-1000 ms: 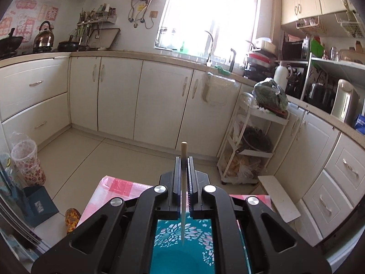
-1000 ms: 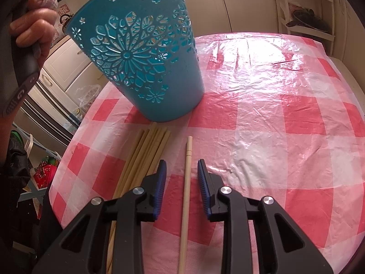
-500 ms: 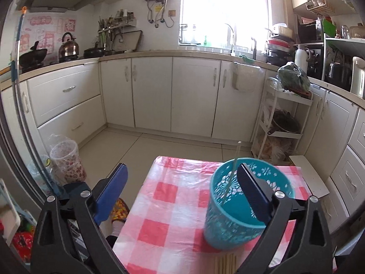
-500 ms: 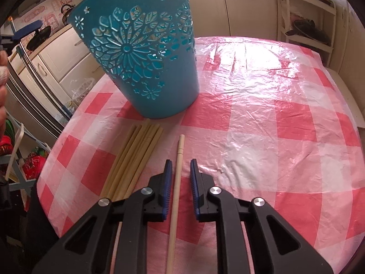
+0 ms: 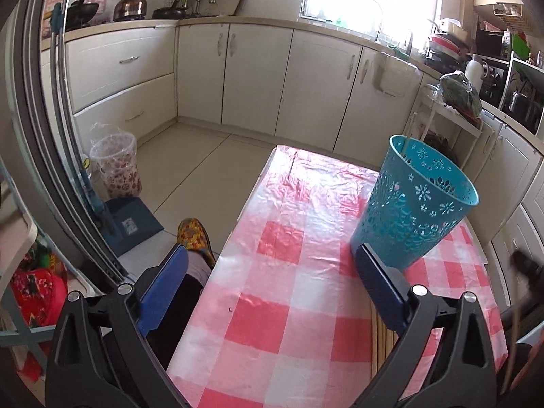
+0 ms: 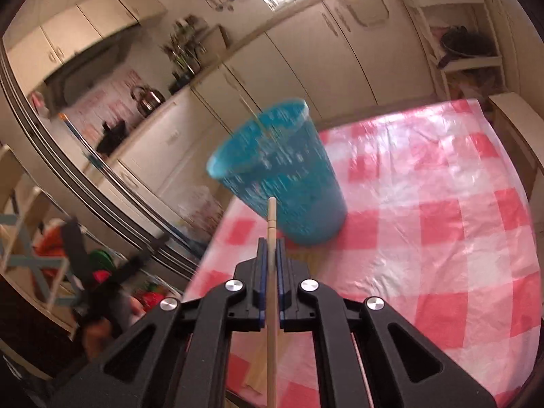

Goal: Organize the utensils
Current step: 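Grasp a chopstick with the right tool and lift it over the bin, then open the right tool to drop the chopstick into the bin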

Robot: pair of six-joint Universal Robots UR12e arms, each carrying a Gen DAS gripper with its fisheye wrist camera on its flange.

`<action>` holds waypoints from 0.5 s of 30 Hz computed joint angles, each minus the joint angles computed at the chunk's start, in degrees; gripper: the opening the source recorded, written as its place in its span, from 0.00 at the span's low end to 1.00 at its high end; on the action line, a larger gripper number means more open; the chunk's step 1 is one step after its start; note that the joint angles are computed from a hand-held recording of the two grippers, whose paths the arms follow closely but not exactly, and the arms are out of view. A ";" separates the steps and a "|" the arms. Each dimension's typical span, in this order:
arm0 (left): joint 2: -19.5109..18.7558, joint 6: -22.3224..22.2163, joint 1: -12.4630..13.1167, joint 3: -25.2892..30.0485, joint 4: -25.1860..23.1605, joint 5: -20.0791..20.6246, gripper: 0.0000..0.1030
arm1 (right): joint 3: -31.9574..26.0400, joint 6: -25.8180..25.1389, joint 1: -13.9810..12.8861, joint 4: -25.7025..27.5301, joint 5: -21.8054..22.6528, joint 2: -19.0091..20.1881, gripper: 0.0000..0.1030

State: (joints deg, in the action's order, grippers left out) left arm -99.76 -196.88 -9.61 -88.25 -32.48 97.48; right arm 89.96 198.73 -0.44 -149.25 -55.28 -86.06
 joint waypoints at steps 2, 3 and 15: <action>0.13 -1.06 0.13 -0.38 -0.68 -0.65 0.92 | -3.30 3.56 0.44 -6.42 -0.92 1.96 0.05; 0.29 -1.47 0.20 -0.68 -0.65 -0.94 0.92 | -5.10 4.87 0.98 -9.46 -2.36 3.20 0.05; 0.18 0.69 -1.55 -0.57 -0.62 -2.42 0.92 | -18.64 3.18 8.55 -17.41 -29.80 15.80 0.06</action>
State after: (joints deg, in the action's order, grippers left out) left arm -99.57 -196.18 -11.16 -88.82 -33.10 95.07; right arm 71.32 201.91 8.11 -166.66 -85.08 -70.25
